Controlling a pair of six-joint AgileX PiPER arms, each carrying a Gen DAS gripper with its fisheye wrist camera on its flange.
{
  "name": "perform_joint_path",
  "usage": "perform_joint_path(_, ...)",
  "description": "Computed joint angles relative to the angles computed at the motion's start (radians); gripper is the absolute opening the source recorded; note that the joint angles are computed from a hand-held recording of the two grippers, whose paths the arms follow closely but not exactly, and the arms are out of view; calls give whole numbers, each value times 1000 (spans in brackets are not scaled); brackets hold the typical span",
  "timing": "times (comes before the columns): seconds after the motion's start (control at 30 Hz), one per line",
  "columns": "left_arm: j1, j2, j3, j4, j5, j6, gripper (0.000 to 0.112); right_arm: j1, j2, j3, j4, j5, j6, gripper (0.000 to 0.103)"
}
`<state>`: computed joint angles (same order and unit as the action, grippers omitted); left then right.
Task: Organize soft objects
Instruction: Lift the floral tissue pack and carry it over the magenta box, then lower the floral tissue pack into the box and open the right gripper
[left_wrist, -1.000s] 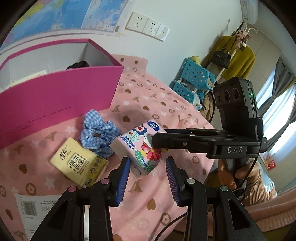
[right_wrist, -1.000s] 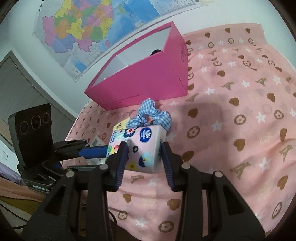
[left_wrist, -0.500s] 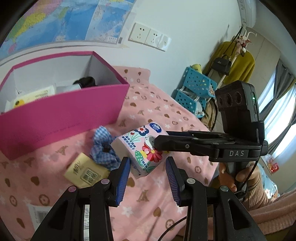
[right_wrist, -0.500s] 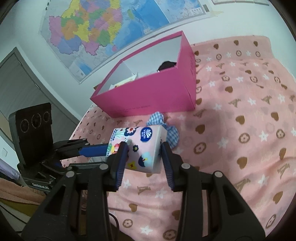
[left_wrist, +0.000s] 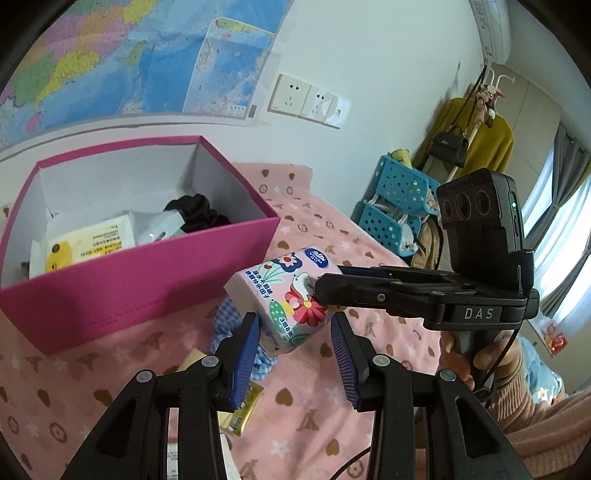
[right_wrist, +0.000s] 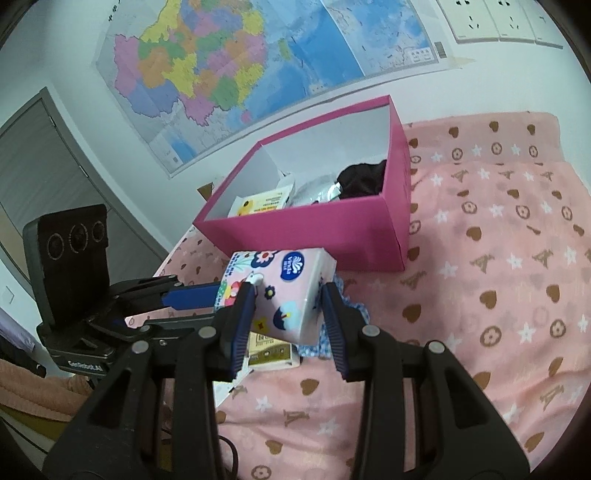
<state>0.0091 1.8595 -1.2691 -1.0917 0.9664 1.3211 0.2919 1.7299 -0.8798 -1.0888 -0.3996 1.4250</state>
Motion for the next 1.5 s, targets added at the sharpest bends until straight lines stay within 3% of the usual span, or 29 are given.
perform_joint_path(0.73, -15, 57, -142, 0, -12, -52, 39, -40, 40, -154, -226, 15, 182, 41)
perform_joint_path(1.5, -47, 180, -390, 84, -53, -211, 39, -69, 168, -428, -623, 40, 568, 41)
